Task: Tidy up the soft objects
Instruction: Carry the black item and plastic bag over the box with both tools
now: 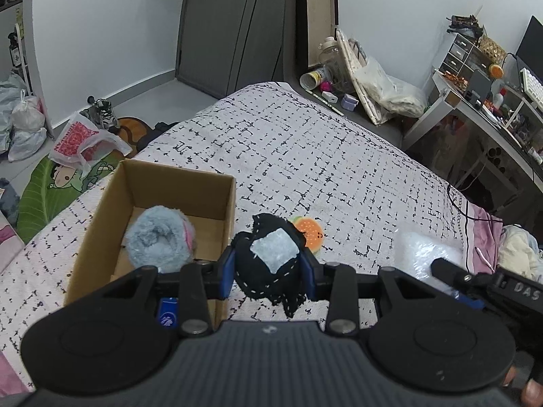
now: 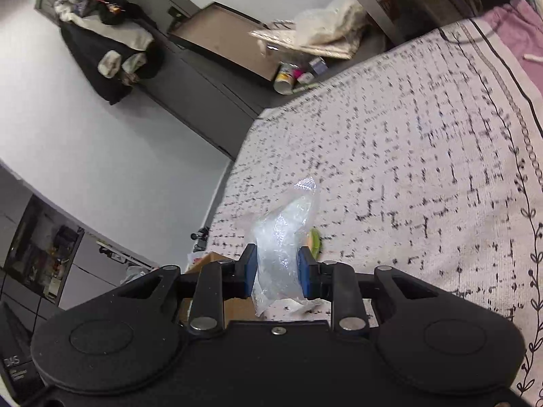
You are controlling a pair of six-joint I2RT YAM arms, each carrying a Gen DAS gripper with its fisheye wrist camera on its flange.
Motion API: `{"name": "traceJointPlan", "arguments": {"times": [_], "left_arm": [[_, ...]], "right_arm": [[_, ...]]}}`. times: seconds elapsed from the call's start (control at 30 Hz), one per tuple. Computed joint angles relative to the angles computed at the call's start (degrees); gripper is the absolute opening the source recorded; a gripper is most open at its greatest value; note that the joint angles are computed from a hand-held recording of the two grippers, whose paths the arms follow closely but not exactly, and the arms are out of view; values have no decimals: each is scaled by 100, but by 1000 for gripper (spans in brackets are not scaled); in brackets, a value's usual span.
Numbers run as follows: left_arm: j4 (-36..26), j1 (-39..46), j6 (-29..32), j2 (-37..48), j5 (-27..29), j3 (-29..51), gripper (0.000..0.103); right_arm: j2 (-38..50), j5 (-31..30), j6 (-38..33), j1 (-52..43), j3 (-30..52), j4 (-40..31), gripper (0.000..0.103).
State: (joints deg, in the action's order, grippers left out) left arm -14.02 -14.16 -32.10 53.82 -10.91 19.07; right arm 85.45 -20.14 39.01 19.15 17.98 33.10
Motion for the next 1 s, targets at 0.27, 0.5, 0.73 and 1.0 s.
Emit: {"name": "traceJointPlan", "arguments": {"times": [0.27,0.5,0.73,1.0], "left_arm": [[-477,459,501,-735,291,-82,38],[-651,1257,1024,-1077,780,-201,38],[-555,2189,1595,-1031,1378,-315,38],[169,3241,2072,-185,1964,-511,39]], "right_arm": [[-656,368,-196,378,-4,-324,25],[-814,666,-227,820,69,-459,25],[-411,785,-293,1138,283,-297,26],[-10,972,-247,1589,529,-206,26]]}}
